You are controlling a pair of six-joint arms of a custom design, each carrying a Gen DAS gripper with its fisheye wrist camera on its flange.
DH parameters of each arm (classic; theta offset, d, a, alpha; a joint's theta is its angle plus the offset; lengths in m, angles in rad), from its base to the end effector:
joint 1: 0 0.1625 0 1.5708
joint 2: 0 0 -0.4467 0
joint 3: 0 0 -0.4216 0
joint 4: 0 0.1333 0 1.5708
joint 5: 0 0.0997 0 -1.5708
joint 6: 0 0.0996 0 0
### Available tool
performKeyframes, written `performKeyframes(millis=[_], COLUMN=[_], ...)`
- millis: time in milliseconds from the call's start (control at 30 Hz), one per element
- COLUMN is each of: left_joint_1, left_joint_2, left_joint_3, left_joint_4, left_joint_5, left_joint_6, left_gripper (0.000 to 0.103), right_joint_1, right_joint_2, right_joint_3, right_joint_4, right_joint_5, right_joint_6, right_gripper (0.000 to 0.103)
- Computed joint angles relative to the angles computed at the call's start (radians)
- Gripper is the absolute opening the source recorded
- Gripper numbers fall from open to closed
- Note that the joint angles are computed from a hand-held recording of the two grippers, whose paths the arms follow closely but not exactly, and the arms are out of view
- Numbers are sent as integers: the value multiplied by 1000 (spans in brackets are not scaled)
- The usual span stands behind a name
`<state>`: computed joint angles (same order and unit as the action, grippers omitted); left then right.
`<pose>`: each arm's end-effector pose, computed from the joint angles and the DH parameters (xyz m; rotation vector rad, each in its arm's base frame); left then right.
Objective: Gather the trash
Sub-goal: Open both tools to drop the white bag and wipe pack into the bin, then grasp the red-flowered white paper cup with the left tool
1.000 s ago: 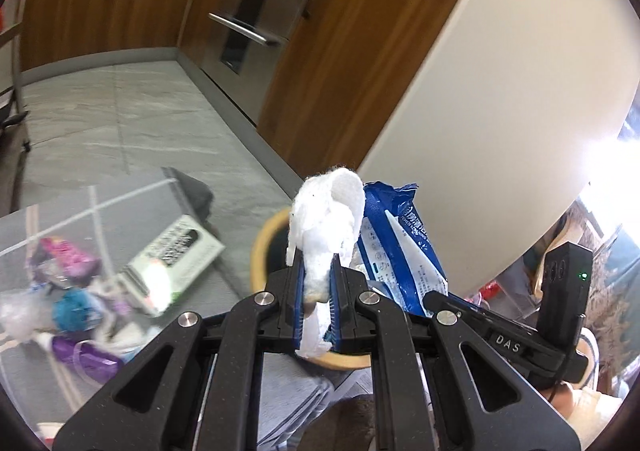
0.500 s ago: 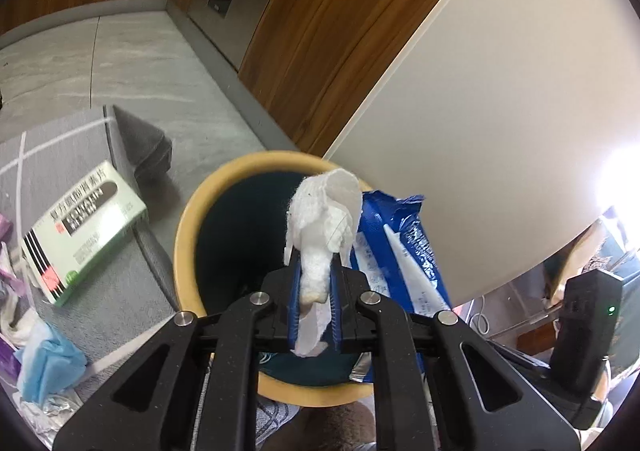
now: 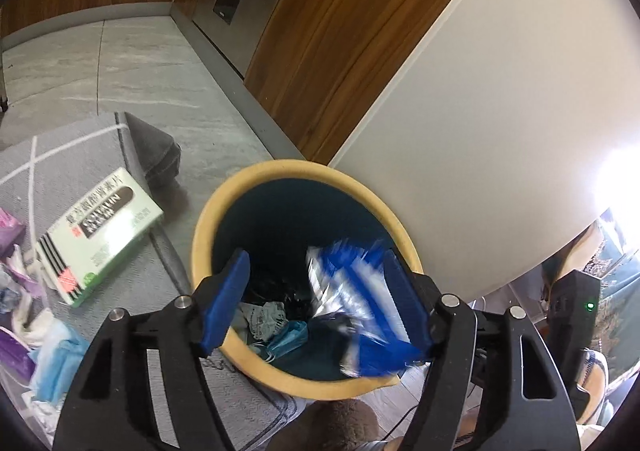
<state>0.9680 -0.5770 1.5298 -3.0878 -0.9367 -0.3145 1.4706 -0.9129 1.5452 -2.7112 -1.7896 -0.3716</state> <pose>-0.2644 -0.7234 0.0481 0.1298 2.6285 -1.0614 0.0363 -0.7551 0.2304 0.2940 -2.7324 0.6230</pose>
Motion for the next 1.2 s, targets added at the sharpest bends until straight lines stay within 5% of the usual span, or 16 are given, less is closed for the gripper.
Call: performKeyframes(millis=[500,867,1033,1200], left_joint_1=[-88,-124,-120,-132], left_joint_2=[-239,-512,-600,-619], left_joint_3=[287,589,666,692], left_joint_4=[-42,193,412,561], left_joint_5=[273,452,442,398], left_joint_6=[62,-291,-531,-638], left_gripper=[86,87,87,87], right_joint_1=[32,72,93,115], right_joint_2=[-17,-30,-26,-20], right_joint_3=[33,72,81,100], right_joint_4=[-15,22,38,44], right_joint_5=[64,121,128,119], right_joint_6=[-54,-103,-119,-137], right_gripper=[55,60,60,60])
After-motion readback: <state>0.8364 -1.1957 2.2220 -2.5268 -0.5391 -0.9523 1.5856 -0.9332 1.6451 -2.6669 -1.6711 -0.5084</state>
